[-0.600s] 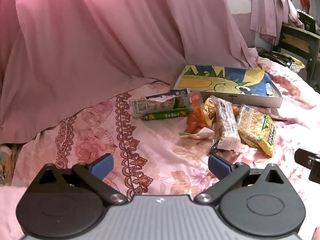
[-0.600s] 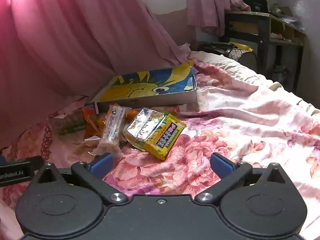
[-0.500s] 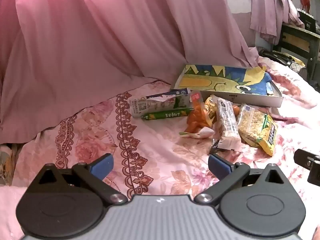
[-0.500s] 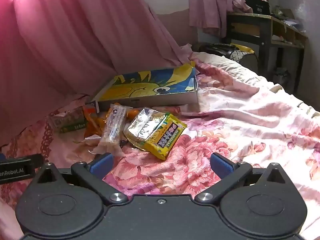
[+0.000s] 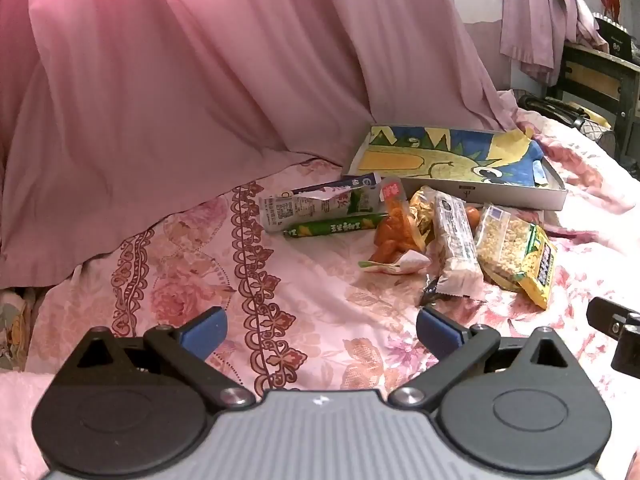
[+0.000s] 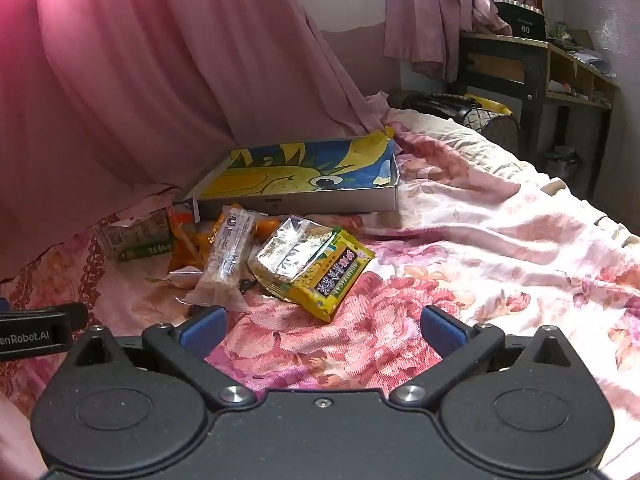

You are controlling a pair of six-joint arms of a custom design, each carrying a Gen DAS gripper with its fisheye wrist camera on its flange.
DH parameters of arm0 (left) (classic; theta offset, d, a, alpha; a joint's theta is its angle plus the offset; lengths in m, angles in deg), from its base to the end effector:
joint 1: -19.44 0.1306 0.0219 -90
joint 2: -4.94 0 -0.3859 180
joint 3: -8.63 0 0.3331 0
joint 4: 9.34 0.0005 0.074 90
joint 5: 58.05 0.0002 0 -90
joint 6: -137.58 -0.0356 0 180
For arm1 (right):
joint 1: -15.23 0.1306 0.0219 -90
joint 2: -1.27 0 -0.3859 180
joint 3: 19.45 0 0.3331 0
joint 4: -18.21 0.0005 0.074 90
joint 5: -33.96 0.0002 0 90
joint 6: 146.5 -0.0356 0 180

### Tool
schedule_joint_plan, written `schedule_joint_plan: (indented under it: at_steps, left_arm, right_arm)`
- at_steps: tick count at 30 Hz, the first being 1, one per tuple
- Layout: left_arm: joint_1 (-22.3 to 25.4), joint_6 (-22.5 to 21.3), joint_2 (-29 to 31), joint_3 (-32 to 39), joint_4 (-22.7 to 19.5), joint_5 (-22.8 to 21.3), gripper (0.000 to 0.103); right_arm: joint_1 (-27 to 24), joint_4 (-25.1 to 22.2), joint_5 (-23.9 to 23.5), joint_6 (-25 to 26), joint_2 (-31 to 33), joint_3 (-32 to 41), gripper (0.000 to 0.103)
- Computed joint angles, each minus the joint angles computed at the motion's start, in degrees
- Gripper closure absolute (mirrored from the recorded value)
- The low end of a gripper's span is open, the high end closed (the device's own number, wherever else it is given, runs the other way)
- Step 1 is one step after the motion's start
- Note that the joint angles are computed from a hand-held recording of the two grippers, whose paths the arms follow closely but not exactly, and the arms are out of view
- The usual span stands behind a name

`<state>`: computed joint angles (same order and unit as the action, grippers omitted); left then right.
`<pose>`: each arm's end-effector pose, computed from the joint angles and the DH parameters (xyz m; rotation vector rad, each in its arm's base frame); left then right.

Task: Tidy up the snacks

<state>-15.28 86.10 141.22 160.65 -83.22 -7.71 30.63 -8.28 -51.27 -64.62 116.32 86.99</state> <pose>0.5673 -0.3661 0.4014 -0.3110 2.2774 0.2725 0.5833 0.1571 0.3672 -0.0915 2.1826 0.1422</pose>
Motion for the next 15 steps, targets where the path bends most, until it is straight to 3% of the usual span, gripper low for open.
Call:
schedule_joint_plan:
  at_steps: [15]
  left_arm:
    - [0.03,0.10,0.12,0.23,-0.33,0.08,0.000]
  right_arm:
    - [0.03,-0.02,0.10,0.22,0.06,-0.01,0.001]
